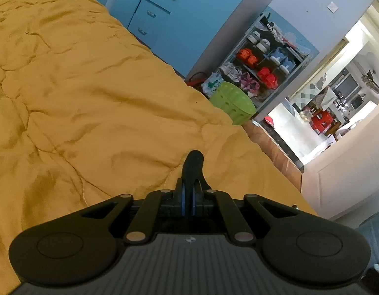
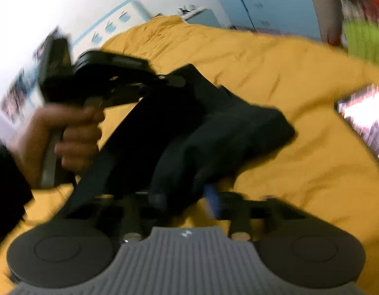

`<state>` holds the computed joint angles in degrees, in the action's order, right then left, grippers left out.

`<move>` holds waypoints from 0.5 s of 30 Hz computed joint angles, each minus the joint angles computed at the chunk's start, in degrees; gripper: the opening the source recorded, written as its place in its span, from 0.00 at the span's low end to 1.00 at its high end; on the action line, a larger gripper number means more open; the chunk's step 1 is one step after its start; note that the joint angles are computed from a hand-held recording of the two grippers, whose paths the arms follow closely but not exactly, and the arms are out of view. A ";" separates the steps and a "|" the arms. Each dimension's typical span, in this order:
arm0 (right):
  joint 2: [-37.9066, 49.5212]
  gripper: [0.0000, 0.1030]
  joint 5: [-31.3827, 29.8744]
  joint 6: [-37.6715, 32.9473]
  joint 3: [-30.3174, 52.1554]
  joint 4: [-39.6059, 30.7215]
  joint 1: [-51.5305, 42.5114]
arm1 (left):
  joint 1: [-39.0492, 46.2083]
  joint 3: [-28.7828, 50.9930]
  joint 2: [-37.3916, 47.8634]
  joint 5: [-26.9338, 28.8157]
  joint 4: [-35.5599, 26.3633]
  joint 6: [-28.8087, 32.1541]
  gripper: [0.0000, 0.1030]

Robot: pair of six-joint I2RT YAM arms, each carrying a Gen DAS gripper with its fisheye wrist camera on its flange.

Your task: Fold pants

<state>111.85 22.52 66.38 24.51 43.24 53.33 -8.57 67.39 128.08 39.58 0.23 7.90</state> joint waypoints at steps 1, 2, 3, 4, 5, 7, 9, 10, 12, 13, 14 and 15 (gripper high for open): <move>-0.17 0.01 0.97 0.39 -1.42 2.31 0.52 | 0.11 0.12 0.01 0.51 -0.15 0.05 0.04; -0.99 0.00 2.90 0.55 -2.63 2.99 1.75 | 0.32 0.18 0.05 1.68 -0.30 0.45 0.04; -2.23 0.00 4.82 0.64 -3.98 3.58 3.26 | 0.88 0.17 0.21 3.99 -0.33 1.22 0.04; -3.23 0.00 6.21 1.15 -5.35 4.57 4.66 | 1.67 0.01 0.47 7.00 0.09 2.02 0.05; -3.99 0.00 7.52 2.13 -6.41 4.86 6.14 | 2.26 -0.15 0.84 9.20 0.83 2.13 0.05; -3.33 0.00 8.00 3.84 -6.48 3.95 7.49 | 2.59 1.01 2.88 9.10 1.47 0.00 0.05; -1.61 0.00 5.47 5.12 -5.48 2.20 6.47 | 0.35 3.81 5.21 0.08 -0.95 -1.53 0.06; -1.21 0.00 3.88 5.45 -5.37 2.02 5.81 | -0.89 5.15 6.44 -3.92 -2.01 -1.82 0.10; -1.50 0.01 3.10 5.01 -6.10 2.94 5.51 | -2.68 6.06 7.98 -7.51 -1.31 -1.49 0.17; -2.25 0.01 3.14 4.31 -6.62 2.97 5.55 | -3.35 5.53 8.05 -8.82 0.67 -1.96 0.27; -2.93 0.03 3.43 3.62 -6.88 2.55 5.61 | -3.58 5.82 8.25 -8.78 1.08 -2.56 0.35; -4.21 0.03 4.40 2.85 -6.67 0.47 6.00 | -3.47 6.87 8.53 -7.70 0.06 -3.28 0.40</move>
